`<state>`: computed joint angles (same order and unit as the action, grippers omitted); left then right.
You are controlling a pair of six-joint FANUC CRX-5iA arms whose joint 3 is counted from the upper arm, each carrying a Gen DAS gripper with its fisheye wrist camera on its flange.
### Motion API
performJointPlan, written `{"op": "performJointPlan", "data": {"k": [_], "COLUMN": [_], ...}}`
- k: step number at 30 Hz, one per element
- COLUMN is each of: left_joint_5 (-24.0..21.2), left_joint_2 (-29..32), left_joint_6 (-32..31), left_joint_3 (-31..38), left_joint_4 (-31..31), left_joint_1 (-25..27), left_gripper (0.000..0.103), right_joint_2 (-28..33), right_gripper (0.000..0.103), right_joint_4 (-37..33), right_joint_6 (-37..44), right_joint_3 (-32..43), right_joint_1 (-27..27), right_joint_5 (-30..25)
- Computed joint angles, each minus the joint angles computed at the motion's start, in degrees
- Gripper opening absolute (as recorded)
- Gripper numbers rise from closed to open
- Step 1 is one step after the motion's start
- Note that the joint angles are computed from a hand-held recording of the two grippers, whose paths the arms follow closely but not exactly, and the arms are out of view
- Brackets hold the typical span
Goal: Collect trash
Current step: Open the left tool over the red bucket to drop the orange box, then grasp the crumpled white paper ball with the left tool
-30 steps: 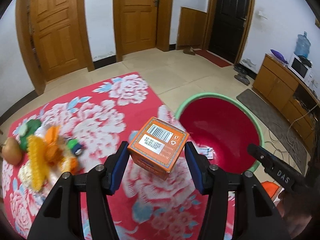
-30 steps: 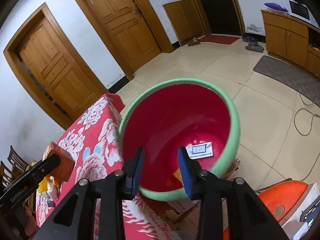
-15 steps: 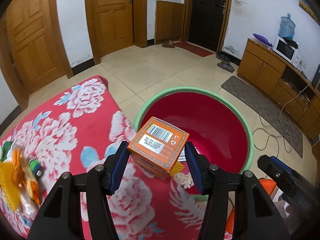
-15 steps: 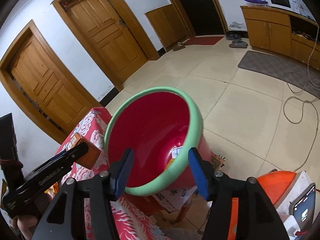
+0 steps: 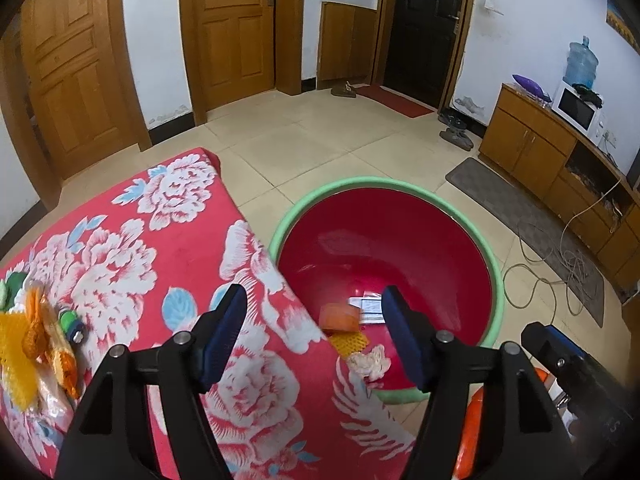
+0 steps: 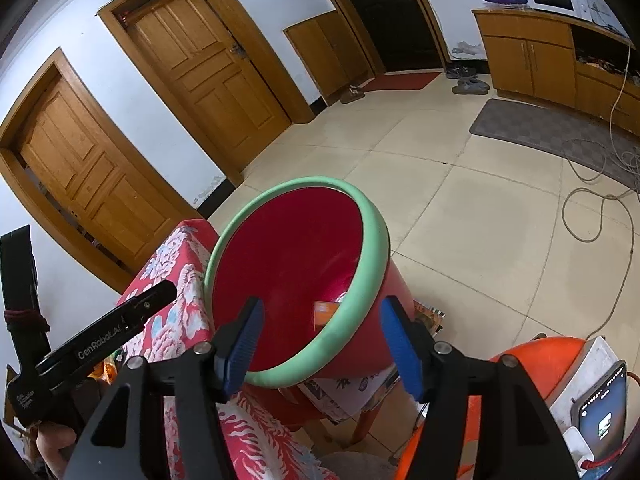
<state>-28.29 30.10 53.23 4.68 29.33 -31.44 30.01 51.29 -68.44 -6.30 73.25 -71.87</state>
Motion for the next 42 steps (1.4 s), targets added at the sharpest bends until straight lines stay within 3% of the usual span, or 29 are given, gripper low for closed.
{"op": "performJointPlan", "data": {"k": [19,29,39,42], "left_joint_5": [5.8,9.1,7.9,7.2], "left_joint_2": [-11.3,-16.1,-16.1,-14.9], "left_joint_6": [-3.9,-4.2,4.6,3.1], "left_joint_3": [-15.6,-21.5,-19.0,-18.3], "left_joint_4": [8.9,9.6,-2.7,-1.4], "left_joint_1": [7.0,12.5,20.6,22.7], "left_gripper": [0.069,0.069,0.070,0.070], "right_joint_2": [3.1,7.1,11.7,13.0], "right_gripper": [0.068,0.068,0.068,0.068], "right_joint_4": [2.6,4.4,4.2,3.3], "right_joint_6": [6.0,12.5,19.3,21.5], "right_joint_3": [7.5,15.1,23.5,26.3], "right_joint_1": [1.9,1.9,1.4,1.3], "right_joint_5": [-2.3,-2.0,-1.4,-1.5]}}
